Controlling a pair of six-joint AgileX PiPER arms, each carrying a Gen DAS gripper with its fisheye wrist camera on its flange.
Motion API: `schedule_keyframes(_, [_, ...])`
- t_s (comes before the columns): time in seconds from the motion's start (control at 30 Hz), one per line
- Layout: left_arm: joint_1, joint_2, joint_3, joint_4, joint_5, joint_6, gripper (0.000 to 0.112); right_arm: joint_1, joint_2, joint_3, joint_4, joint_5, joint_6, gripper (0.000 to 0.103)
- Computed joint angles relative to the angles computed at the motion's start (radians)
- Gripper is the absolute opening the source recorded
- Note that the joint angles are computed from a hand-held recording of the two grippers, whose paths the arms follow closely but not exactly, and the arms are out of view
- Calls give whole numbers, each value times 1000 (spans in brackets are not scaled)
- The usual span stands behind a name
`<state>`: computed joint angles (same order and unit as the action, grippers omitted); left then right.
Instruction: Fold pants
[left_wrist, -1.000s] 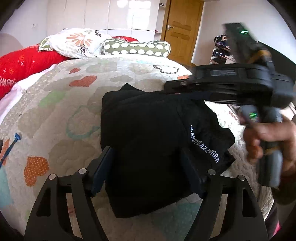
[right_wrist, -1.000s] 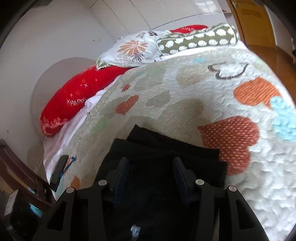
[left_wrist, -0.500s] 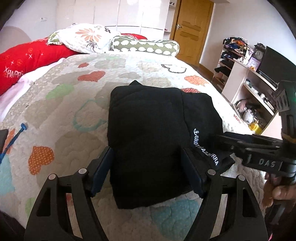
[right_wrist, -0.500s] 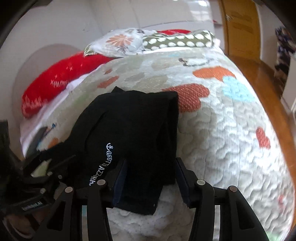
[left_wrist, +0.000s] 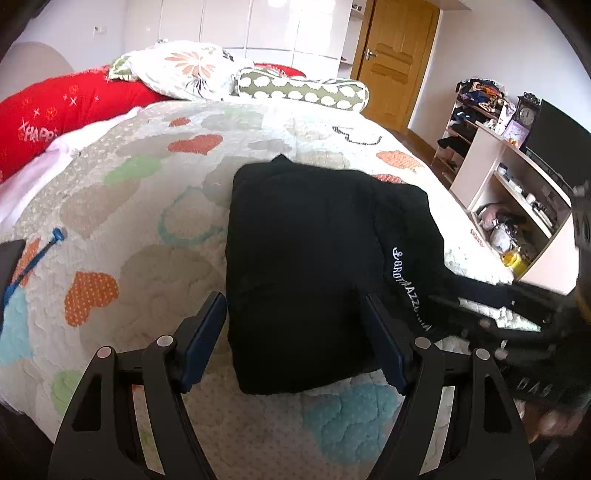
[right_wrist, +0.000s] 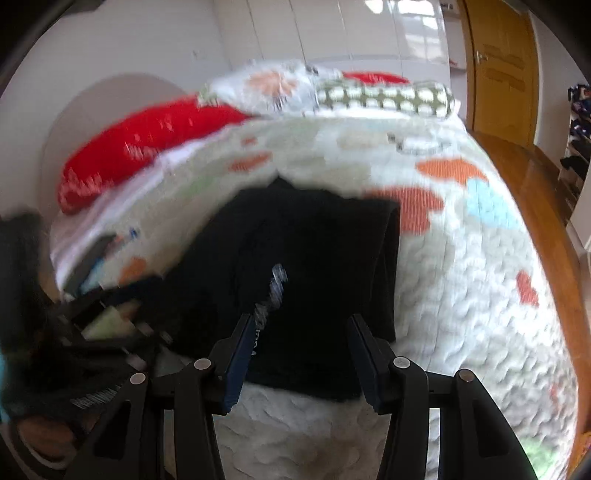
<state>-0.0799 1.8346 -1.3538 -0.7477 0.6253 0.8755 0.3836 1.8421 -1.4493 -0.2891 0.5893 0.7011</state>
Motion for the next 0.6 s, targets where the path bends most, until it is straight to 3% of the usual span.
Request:
schedule_keyframes(0.17, [2,-6,6,-1,0,-9,76,-50,-54,120,156,-106,-76,51])
schedule_keyframes(0.3, [0,-26,19,8,-9,-14,76,-29,-96,114,15,-71,56,52])
schedule_keyframes(0.47, [9,-46,24,4,-13,-8,76,-28,-96,87,37,-64,27,53])
schedule_keyframes(0.6, [34,-48,10,-29,7,15,76,-38,-81,86,-35,-77,140,56])
